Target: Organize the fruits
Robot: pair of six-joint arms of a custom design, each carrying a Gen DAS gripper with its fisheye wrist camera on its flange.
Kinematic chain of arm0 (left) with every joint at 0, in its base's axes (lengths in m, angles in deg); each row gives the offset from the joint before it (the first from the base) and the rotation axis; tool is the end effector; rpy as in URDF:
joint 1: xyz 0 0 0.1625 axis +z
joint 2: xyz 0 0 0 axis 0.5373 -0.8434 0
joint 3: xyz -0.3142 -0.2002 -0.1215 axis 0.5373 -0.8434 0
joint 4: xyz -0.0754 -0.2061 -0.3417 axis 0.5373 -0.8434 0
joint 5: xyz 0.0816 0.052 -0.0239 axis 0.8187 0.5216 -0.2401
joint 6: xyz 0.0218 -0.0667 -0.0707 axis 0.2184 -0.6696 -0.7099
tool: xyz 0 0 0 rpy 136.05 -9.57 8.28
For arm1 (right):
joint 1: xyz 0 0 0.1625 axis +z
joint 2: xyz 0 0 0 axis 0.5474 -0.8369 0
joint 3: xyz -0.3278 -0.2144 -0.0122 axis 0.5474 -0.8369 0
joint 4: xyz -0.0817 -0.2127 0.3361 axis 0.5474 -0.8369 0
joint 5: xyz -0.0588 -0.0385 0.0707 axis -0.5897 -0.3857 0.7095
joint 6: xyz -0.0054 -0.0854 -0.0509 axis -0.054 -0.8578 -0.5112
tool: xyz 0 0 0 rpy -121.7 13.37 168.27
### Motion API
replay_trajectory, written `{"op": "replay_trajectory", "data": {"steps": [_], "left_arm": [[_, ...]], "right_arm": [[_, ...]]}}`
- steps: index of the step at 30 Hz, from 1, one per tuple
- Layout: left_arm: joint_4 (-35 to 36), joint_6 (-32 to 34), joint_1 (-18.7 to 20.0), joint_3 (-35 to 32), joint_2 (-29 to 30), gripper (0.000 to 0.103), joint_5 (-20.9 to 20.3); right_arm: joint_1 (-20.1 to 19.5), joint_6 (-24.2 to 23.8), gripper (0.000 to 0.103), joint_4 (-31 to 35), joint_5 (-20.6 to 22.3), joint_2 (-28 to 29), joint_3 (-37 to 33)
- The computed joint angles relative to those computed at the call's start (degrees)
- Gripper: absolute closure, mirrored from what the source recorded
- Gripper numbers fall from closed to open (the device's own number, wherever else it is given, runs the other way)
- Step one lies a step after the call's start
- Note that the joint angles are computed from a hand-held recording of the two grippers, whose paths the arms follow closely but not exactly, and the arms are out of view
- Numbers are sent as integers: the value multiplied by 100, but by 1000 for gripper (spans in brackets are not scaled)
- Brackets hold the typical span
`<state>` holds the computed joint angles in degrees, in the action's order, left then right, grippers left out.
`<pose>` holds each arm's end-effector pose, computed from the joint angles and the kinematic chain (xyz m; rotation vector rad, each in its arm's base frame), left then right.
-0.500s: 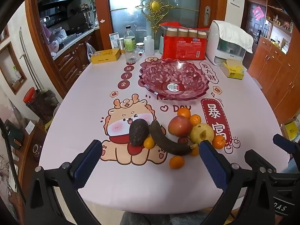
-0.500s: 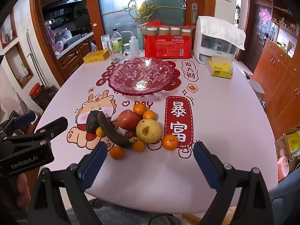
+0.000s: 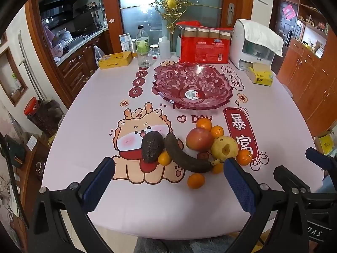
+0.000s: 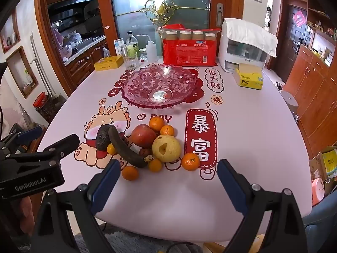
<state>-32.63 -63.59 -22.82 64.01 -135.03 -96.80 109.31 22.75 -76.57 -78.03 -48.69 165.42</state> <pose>-0.1449 -0.2252 0.4419 -0.2622 2.0379 -0.9371 0.5159 -0.2990 0.0595 1.0390 -2.3936 0.4849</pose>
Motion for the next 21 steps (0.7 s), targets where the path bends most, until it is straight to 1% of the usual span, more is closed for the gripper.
{"op": "replay_trajectory", "data": {"steps": [21], "left_arm": [[-40,-60,31,39,54,1,56]], "right_arm": [[-19,7,9,7,41,-70,57]]}}
